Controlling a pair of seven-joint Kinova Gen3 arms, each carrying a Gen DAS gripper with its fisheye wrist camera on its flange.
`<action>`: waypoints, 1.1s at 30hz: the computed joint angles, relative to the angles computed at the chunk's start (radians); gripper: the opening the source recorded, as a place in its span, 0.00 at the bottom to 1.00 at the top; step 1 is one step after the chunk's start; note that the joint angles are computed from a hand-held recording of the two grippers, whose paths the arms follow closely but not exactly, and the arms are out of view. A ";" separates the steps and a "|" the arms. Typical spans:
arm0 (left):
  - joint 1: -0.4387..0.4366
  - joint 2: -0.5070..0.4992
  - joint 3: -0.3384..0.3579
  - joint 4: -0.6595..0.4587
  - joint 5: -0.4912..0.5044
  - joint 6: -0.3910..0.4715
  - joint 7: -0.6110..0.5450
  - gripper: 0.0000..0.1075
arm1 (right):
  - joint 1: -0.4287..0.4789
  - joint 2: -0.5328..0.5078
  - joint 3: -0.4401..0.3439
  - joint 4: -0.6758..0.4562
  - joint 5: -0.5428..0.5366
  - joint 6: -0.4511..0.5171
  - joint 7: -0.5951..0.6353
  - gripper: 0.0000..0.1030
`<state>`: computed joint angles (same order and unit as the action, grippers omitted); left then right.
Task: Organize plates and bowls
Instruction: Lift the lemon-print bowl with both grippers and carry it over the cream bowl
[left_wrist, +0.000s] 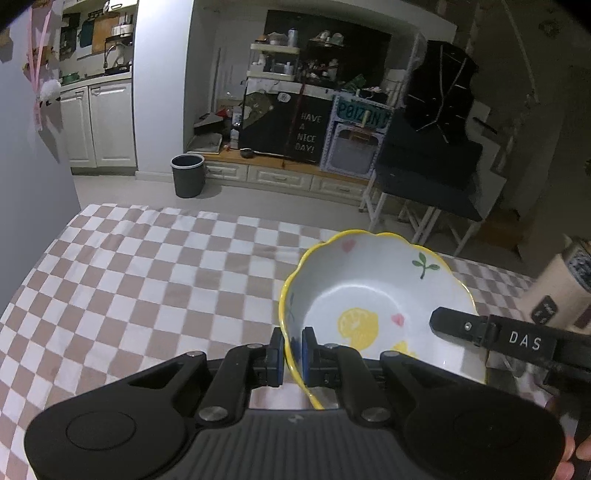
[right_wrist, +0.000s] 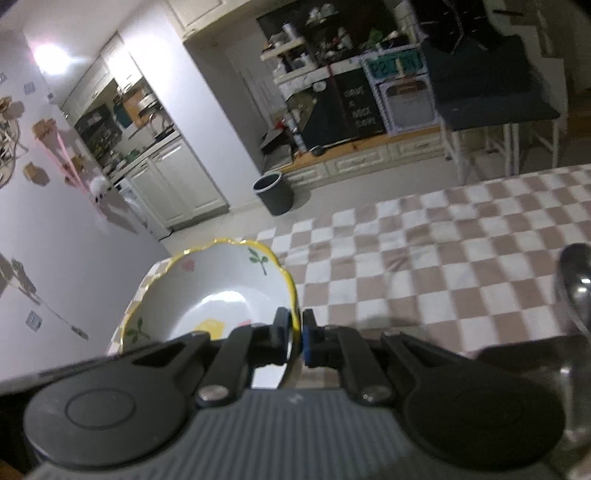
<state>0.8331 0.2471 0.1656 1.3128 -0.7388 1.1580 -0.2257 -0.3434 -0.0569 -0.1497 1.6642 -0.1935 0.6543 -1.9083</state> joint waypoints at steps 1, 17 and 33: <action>0.016 0.003 0.004 -0.016 -0.012 0.018 0.005 0.09 | 0.002 -0.018 0.001 0.003 0.007 0.011 -0.001 0.09; 0.175 -0.044 0.084 0.083 -0.151 0.033 0.285 0.08 | 0.035 -0.238 0.006 0.119 0.031 0.131 0.026 0.08; 0.141 -0.131 0.163 0.243 -0.135 0.001 0.311 0.08 | 0.029 -0.309 -0.029 0.181 -0.017 0.212 -0.042 0.08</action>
<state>0.9738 0.1165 0.3283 1.5553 -0.8736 1.1591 0.0851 -0.3146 -0.3661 -0.1785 1.8448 -0.2107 0.8667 -1.9502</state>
